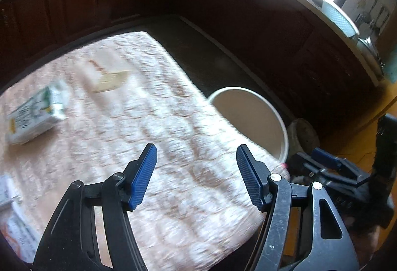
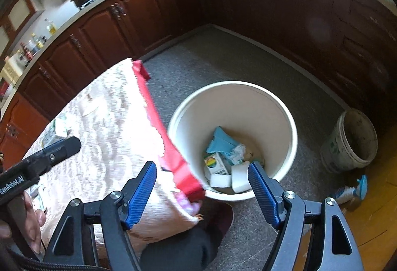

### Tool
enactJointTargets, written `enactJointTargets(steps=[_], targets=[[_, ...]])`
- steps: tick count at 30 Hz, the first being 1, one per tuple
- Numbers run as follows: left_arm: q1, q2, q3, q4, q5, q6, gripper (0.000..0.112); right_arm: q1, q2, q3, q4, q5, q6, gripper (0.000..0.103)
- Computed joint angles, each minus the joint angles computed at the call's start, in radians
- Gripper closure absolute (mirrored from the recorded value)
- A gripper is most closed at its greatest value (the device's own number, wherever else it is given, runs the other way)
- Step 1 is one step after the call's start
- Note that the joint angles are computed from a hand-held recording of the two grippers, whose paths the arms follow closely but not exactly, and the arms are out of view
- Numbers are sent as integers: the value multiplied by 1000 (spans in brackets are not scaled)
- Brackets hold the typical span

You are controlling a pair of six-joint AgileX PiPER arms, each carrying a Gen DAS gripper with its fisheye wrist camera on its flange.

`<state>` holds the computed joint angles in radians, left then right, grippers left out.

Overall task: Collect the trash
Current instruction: 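Move both tools back over the table toward the snack bag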

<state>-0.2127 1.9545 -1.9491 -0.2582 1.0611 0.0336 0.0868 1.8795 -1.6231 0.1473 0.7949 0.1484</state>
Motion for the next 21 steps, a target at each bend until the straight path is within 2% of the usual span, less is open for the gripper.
enactJointTargets(steps=[7,10,12,17,21], targets=[[129,-145,194,11,-24,21,47,93,22,-62,30,17,-23,26],[204,-208,282,24,-25,45,47,140,67,-126,73,54,-66,26],[265,-247,339,22,-17,73,47,172,98,-171,97,81,-86,26],[421,-299,391,34,67,157,47,258,168,-269,103,127,-113,26],[503,-350,469,58,64,240,47,317,252,-396,105,187,-123,26]])
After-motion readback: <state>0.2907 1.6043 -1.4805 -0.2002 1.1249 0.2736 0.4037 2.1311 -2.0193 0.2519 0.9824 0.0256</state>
